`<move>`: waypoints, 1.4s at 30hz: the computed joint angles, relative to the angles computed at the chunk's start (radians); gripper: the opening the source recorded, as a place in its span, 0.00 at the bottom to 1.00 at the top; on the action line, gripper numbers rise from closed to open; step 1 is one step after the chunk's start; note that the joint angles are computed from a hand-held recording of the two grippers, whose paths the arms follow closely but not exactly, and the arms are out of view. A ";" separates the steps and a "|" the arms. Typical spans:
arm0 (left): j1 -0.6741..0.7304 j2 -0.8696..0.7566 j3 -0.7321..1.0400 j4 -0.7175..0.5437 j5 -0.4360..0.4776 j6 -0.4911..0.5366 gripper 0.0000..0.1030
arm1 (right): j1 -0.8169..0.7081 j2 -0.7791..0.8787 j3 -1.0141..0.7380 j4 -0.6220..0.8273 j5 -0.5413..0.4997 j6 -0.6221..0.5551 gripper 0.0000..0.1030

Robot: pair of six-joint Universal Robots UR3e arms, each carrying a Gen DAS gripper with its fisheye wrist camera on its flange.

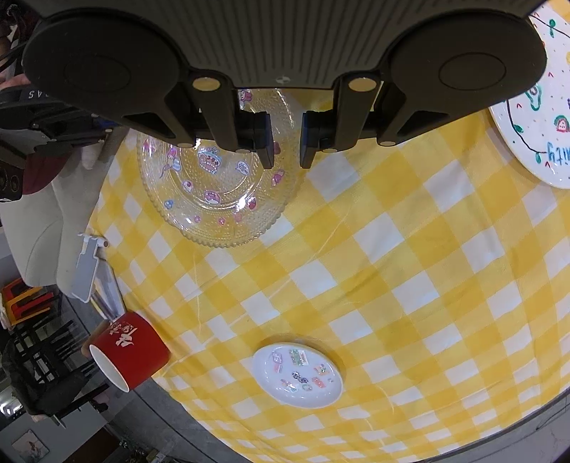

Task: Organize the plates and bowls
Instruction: 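Lift the glass plate with both grippers and carry it beside the bowl stack, then lower the glass plate onto the table and open both grippers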

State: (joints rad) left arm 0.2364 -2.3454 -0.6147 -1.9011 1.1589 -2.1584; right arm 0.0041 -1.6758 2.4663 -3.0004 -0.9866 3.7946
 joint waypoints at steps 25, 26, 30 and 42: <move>-0.028 0.076 -0.176 0.149 0.051 0.036 0.26 | 0.057 0.079 -0.070 0.057 0.033 -0.025 0.24; -0.029 0.086 -0.192 0.161 0.052 0.040 0.27 | 0.063 0.080 -0.079 0.065 0.033 -0.031 0.26; -0.030 0.121 -0.252 0.211 0.046 0.040 0.27 | 0.099 0.089 -0.117 0.098 0.008 -0.063 0.26; 0.031 0.295 -0.467 0.322 -0.085 0.093 0.73 | 0.124 0.081 -0.151 0.094 -0.012 -0.086 0.87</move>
